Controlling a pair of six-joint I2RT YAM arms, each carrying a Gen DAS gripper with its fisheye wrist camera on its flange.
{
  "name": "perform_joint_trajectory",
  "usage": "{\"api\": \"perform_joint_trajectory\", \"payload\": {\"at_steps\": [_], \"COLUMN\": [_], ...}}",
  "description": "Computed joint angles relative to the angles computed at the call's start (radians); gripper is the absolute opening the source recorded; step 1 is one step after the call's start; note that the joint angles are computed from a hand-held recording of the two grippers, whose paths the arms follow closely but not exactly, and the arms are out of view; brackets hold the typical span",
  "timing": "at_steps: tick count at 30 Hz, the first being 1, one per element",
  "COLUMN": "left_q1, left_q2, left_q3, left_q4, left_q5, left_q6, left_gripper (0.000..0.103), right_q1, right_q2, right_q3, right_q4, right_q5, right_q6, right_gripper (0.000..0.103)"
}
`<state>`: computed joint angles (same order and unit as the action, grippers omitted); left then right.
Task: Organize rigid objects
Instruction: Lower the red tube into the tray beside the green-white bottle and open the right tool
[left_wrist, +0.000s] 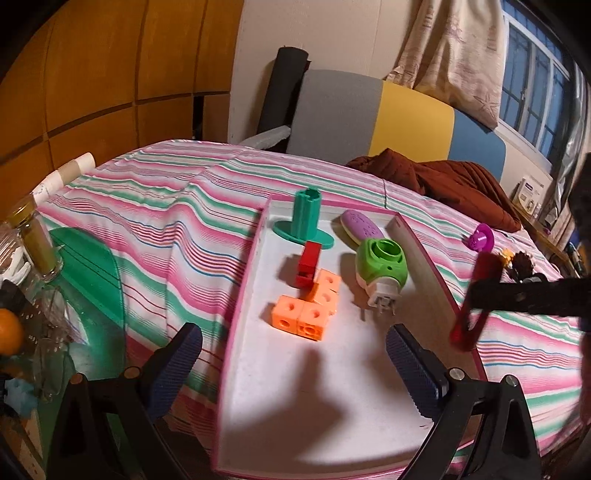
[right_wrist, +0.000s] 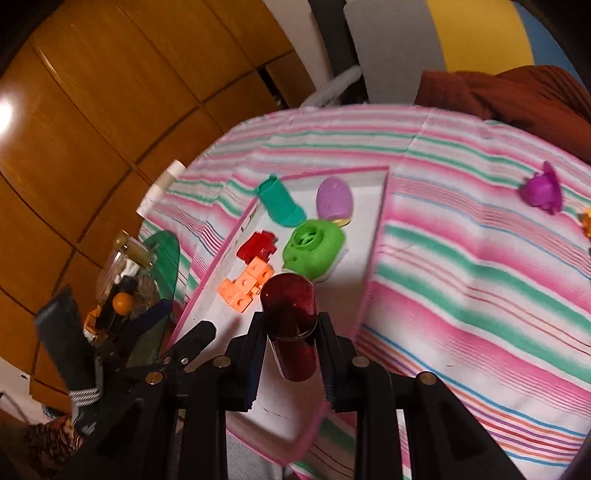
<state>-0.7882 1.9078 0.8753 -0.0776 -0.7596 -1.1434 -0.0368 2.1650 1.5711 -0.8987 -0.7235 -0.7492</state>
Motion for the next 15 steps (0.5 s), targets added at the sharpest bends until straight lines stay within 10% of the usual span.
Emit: {"api": "perform_joint_trajectory", "payload": {"at_steps": [15], "left_q1": [0.003], "left_q2": [-0.006], "left_q3": [-0.012], "left_q4": [0.009], "left_q5": [0.022], "left_q6": [-0.020], "left_gripper": [0.101], "right_q1": [0.090], "right_q2": [-0.065], "right_q3": [-0.152], "right_q4": [0.412], "right_q5": [0.241], "right_q6": [0.226], "right_gripper": [0.035]}}
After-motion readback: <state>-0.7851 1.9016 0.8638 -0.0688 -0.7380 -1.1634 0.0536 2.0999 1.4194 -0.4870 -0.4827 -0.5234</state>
